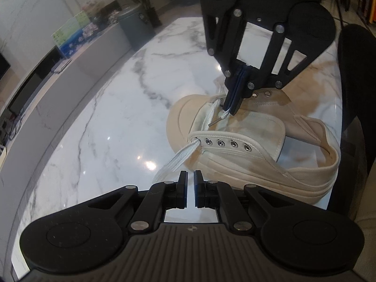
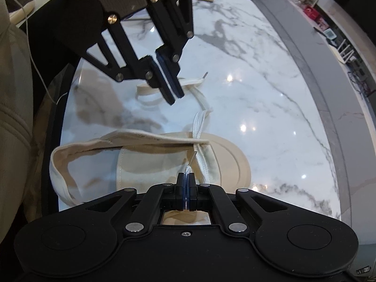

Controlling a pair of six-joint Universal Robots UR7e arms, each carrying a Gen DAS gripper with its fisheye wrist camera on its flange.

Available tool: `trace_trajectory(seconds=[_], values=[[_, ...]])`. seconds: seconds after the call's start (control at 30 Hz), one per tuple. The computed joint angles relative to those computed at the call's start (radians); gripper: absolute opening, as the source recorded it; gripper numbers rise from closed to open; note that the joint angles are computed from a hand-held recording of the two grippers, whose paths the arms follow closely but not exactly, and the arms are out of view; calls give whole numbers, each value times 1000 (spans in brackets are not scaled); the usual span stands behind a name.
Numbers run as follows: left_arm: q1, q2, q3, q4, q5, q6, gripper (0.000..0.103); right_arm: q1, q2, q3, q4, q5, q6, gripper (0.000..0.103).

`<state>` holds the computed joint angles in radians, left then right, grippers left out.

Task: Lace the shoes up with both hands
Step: 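Bring the right gripper's lace tip to the eyelets while the left gripper holds the lace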

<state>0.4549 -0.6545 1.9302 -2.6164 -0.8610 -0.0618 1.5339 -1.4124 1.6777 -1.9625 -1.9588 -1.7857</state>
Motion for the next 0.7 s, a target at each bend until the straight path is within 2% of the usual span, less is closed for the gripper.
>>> trace_trajectory(seconds=[0.1, 0.3, 0.7], values=[[6, 5, -4, -10, -1, 49, 5, 4, 14, -19, 31, -13, 15, 0], [22, 27, -16, -82, -50, 200, 5, 17, 37, -45, 76, -55, 23, 0], [52, 73, -41, -143, -70, 258, 5, 31, 27, -51, 113, -33, 14, 0]])
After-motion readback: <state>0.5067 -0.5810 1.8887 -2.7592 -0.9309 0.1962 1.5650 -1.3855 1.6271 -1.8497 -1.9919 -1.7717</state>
